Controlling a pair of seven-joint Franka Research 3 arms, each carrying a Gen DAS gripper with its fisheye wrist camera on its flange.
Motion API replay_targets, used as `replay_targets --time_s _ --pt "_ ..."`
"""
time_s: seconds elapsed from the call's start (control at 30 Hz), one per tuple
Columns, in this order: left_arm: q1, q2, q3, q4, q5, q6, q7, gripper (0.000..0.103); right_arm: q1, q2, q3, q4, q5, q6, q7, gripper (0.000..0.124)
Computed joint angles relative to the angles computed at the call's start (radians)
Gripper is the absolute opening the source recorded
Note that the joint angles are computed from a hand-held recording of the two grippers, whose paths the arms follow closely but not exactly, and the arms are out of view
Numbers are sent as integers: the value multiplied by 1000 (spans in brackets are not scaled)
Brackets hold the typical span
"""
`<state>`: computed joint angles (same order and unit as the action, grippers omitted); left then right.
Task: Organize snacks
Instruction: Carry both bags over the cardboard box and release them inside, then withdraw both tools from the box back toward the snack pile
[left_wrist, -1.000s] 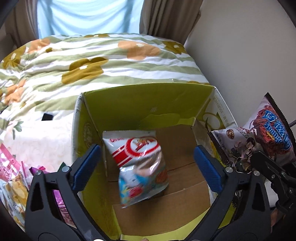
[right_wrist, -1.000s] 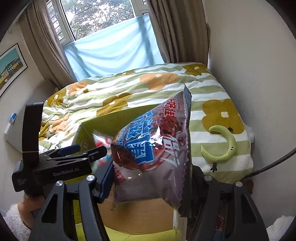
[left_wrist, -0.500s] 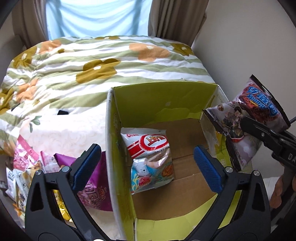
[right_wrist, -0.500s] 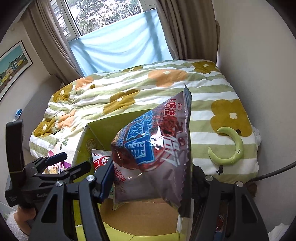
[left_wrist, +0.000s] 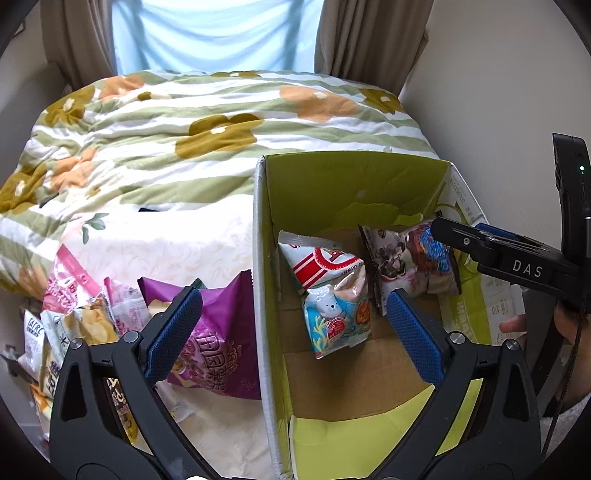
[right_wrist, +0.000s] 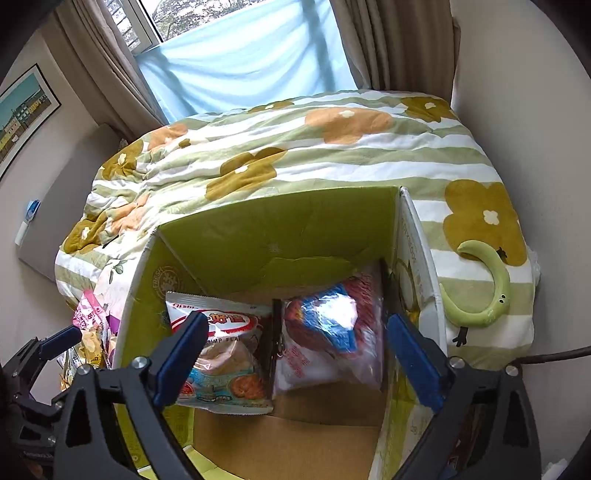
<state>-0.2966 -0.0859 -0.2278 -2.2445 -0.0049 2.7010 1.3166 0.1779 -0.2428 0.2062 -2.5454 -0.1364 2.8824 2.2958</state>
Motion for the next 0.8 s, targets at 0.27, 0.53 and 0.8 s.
replay_targets --time_s 0.27,0.53,0.8 --pt "-10 -34 0 -22 -13 7 16 99 -28 -112 45 -54 -36 -44 44 96" --pt "-10 -107 -7 -46 82 33 -48 99 -82 -256 128 -64 -111 -125 115 97" --pt "-44 -286 38 -168 76 103 -28 99 -80 -435 226 -81 -167 -250 209 97"
